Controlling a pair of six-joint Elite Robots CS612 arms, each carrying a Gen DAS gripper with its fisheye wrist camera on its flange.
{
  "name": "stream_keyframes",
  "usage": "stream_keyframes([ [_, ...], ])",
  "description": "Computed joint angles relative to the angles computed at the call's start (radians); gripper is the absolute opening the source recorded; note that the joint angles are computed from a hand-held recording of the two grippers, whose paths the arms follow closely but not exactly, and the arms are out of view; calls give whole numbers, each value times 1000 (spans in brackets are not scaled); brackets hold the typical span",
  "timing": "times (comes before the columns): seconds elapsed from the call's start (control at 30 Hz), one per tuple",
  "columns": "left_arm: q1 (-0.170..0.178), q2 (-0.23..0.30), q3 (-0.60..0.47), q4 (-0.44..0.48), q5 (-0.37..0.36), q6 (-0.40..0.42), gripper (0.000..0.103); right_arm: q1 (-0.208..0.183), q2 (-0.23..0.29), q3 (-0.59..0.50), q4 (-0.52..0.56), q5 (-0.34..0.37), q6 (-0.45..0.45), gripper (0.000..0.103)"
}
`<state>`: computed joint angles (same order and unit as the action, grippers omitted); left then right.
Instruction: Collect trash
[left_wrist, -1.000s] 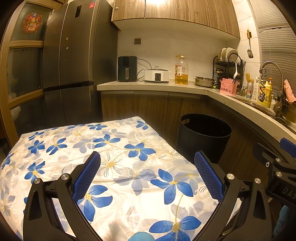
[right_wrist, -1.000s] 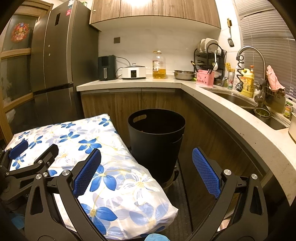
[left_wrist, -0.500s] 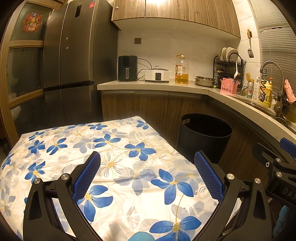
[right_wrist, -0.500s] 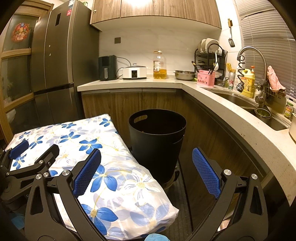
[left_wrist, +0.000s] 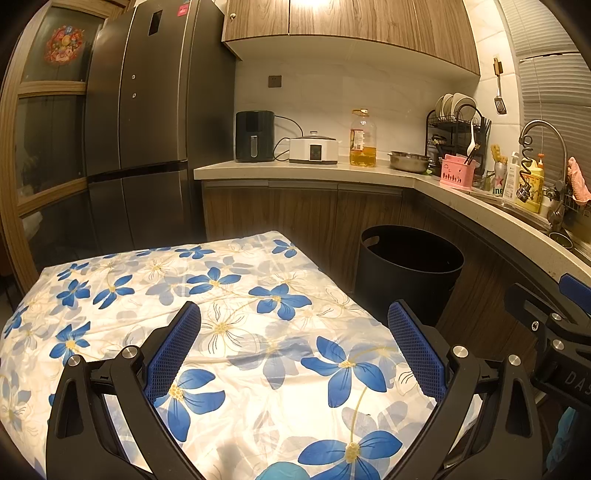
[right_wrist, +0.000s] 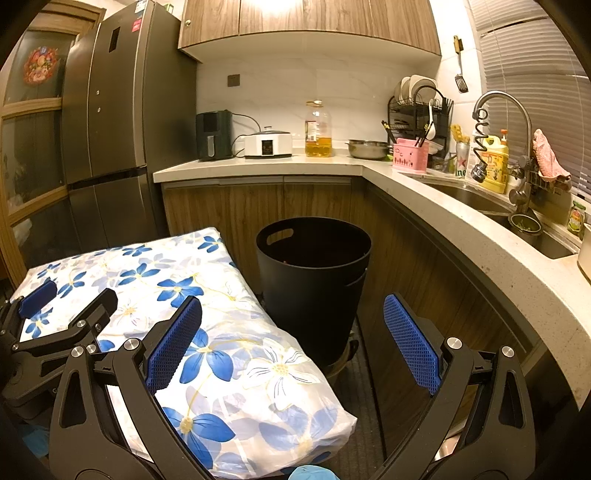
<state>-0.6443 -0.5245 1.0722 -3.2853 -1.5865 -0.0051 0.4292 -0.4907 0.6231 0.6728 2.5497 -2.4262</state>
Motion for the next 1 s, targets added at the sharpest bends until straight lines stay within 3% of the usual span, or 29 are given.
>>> stream_keyframes([
  [1.0,0,2,-6,20,-9,-7,97,-3,-5,12,-8,-3,6,97],
])
